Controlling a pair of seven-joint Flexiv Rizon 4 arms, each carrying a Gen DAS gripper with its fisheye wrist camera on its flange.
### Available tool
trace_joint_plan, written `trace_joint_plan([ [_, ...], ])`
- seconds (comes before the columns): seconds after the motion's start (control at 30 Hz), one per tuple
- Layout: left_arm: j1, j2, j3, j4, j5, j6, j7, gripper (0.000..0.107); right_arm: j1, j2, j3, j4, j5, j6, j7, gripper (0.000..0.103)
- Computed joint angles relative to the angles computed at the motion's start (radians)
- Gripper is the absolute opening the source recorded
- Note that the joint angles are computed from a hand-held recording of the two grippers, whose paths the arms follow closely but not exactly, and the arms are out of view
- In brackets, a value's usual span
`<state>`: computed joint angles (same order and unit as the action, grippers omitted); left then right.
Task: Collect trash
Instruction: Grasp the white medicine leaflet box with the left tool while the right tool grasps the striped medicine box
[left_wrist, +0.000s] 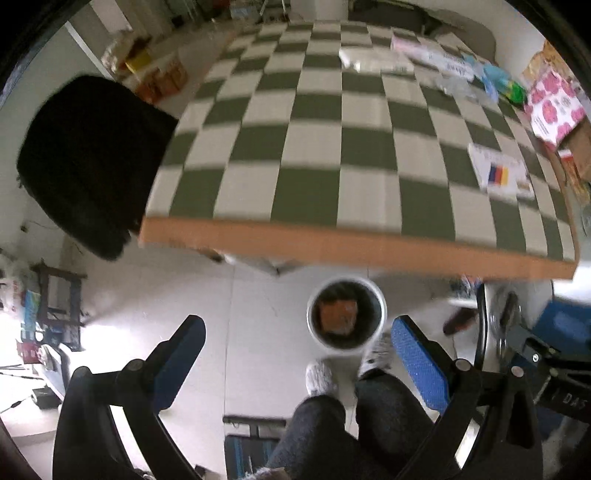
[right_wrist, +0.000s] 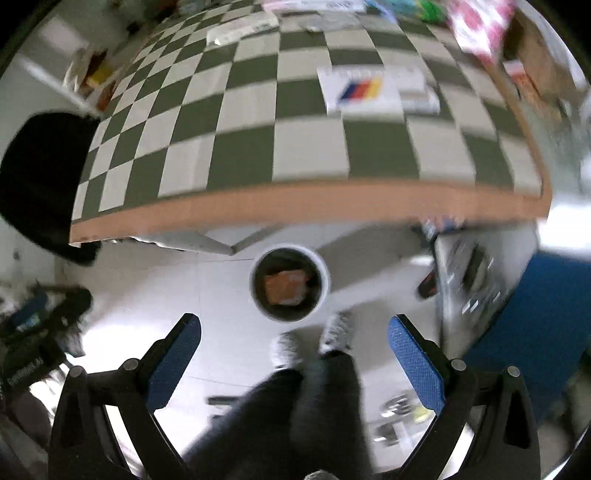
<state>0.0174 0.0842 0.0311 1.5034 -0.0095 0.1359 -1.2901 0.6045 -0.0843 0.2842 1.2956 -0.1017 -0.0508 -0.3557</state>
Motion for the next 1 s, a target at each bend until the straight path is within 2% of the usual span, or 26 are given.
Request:
trace_joint_plan([
  [0.1, -0.017, -0.066, -0.039, -0.062, 0.038, 0.032, -0.067, 0.103, -0.043, -0.079, -0.030, -0.130, -0.040, -0.138, -0.273, 0.102],
  [0.13, -0.028, -0.098, -0.052, -0.086, 0.052, 0.029, -0.093, 0.103, -0.042, -0.119, -0.060, -0.184, -0.061, -0.194, -0.408, 0.102],
  [0.17, -0.038, -0.127, -0.059, -0.111, 0.061, 0.016, -0.111, 0.103, -0.045, -0.159, -0.075, -0.232, -0.093, -0.250, -0.505, 0.102],
  [0.27, -0.086, -0.232, -0.080, -0.208, 0.105, -0.045, -0.210, 0.103, -0.062, -0.258, -0.114, -0.322, -0.168, -0.332, -0.812, 0.102],
  [0.47, -0.168, -0.394, -0.064, -0.384, 0.140, -0.175, -0.374, 0.103, -0.132, -0.409, -0.159, -0.406, -0.205, -0.324, -1.259, 0.102],
  [0.57, -0.200, -0.452, -0.052, -0.461, 0.162, -0.228, -0.410, 0.103, -0.159, -0.458, -0.164, -0.442, -0.175, -0.317, -1.429, 0.102],
  [0.63, -0.212, -0.482, -0.043, -0.505, 0.161, -0.258, -0.436, 0.103, -0.176, -0.484, -0.163, -0.482, -0.129, -0.352, -1.503, 0.101],
  [0.73, -0.223, -0.519, -0.033, -0.572, 0.158, -0.297, -0.464, 0.103, -0.200, -0.503, -0.169, -0.529, -0.062, -0.378, -1.525, 0.099],
  [0.77, -0.224, -0.532, -0.032, -0.597, 0.154, -0.308, -0.467, 0.103, -0.208, -0.509, -0.188, -0.555, -0.015, -0.398, -1.494, 0.095],
  [0.83, -0.231, -0.564, -0.029, -0.654, 0.162, -0.324, -0.458, 0.103, -0.227, -0.505, -0.185, -0.558, -0.001, -0.380, -1.430, 0.094],
  [0.93, -0.245, -0.616, -0.024, -0.745, 0.179, -0.334, -0.413, 0.103, -0.286, -0.521, -0.214, -0.618, 0.095, -0.394, -1.153, 0.091],
  [1.0, -0.256, -0.663, -0.022, -0.825, 0.201, -0.328, -0.330, 0.103, -0.320, -0.511, -0.230, -0.611, 0.116, -0.351, -0.988, 0.091],
])
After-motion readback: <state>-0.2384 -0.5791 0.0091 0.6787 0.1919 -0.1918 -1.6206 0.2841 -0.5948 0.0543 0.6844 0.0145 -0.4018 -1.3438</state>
